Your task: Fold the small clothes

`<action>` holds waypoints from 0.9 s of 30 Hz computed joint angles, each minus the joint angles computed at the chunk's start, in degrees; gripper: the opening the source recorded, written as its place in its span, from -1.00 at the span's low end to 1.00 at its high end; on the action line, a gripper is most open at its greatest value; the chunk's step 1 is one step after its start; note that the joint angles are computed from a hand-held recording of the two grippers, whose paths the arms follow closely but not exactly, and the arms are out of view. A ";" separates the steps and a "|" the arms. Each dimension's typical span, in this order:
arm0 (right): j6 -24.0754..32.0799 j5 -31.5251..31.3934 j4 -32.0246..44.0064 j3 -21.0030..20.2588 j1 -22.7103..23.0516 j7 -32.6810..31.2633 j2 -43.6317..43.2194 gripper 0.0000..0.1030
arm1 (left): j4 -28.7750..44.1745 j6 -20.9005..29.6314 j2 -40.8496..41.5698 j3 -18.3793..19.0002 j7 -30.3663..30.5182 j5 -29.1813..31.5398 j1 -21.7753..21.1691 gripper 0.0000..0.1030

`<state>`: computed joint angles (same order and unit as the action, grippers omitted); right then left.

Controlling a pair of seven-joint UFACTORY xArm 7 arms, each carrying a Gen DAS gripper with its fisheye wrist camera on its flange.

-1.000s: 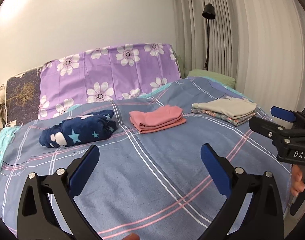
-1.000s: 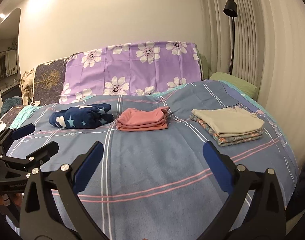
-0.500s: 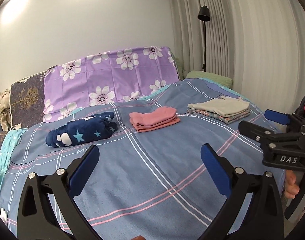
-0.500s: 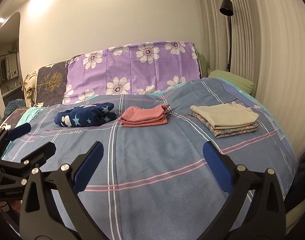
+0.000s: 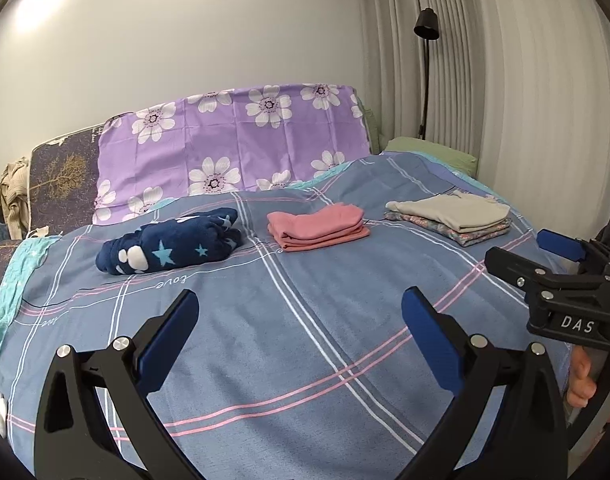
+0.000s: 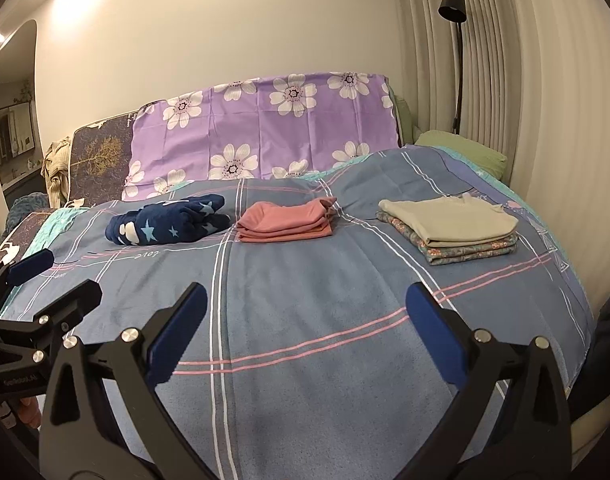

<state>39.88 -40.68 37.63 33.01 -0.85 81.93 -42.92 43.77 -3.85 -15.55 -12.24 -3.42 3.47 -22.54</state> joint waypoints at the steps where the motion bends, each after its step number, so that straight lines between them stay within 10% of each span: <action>1: -0.04 -0.07 0.04 -0.01 -0.03 -0.01 0.13 0.96 | -0.22 -0.63 -0.34 -4.19 -1.97 1.43 4.78 0.97; 4: 0.05 -0.23 0.22 0.00 -0.09 0.03 0.53 0.96 | -0.62 -2.07 -0.98 -10.48 -4.90 4.37 12.19 0.97; 27: -0.20 -1.84 -0.11 -1.12 0.93 1.47 2.44 0.96 | 0.16 0.48 1.12 -2.58 -2.02 3.58 3.78 0.97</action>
